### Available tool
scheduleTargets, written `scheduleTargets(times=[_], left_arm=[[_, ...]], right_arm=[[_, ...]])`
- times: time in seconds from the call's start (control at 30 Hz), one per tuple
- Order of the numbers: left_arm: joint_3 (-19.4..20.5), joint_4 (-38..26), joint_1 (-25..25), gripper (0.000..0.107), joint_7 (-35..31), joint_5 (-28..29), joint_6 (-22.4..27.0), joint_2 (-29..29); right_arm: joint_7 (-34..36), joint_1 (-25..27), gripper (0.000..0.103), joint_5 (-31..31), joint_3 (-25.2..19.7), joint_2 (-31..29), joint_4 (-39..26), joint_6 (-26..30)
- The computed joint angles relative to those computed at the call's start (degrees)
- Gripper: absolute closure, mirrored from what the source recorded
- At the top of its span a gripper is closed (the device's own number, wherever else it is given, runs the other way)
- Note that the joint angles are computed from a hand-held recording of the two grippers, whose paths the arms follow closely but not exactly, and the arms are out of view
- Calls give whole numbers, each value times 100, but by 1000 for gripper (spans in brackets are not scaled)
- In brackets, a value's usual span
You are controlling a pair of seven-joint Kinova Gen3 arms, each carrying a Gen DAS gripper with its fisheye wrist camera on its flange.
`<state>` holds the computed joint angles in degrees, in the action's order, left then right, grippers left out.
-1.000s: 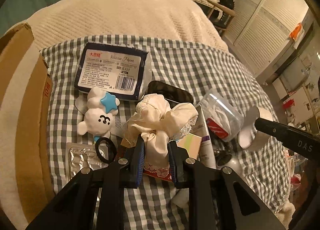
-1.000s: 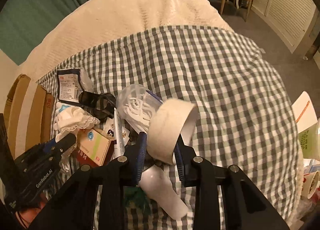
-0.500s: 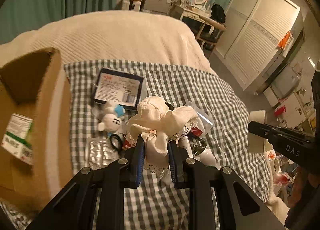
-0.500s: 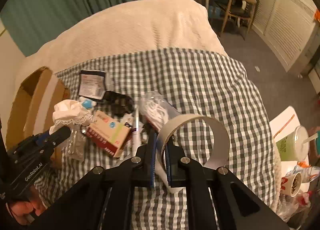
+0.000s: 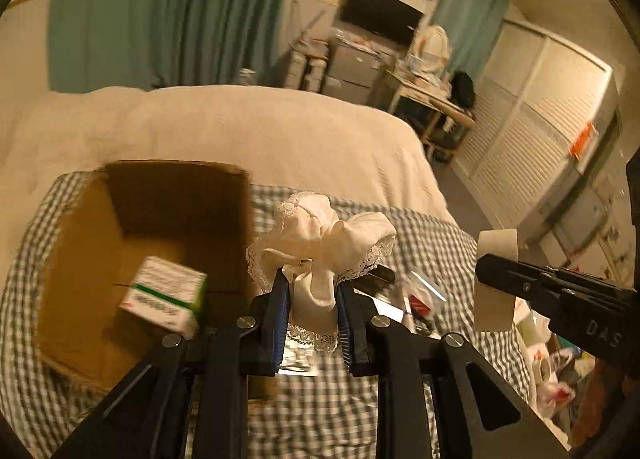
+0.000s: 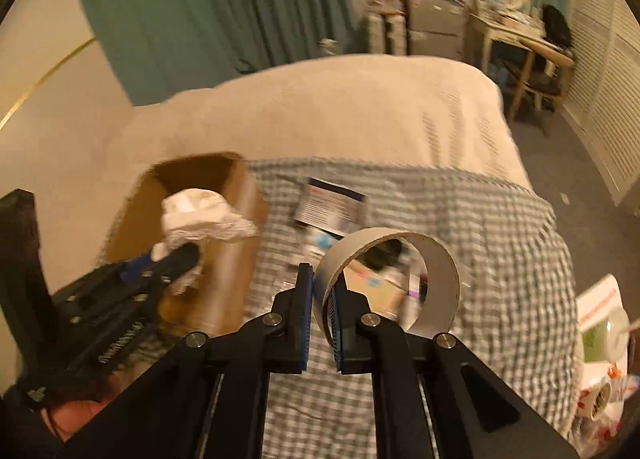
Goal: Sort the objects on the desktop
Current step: 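Carry scrunchie and tape roll to the cardboard box and release both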
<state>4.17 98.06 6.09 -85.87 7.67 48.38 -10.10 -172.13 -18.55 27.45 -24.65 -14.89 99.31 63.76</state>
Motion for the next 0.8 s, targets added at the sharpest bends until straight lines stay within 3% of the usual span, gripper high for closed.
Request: scheduleTargets(times=[0.17,0.43,0.57,0.8], left_arm=[[-413,120,-303,85,-207,27,87,-239],[-988,340,-798,85,-804,315,90,-260],[-1249,584,-1006,85,-1281,601,93,-243],[-1315,669,-1281,85,-1763,876,300,-30]], right_arm=[[-192,-276,95,531,-180,695,-717,-165],[-135,-909,95,726,259,1582,-1398,-812],[60,-1136,96,603,550,1892,-1549,-1242],[574,-1374,95,119,1028,2328,-1733,-1708]])
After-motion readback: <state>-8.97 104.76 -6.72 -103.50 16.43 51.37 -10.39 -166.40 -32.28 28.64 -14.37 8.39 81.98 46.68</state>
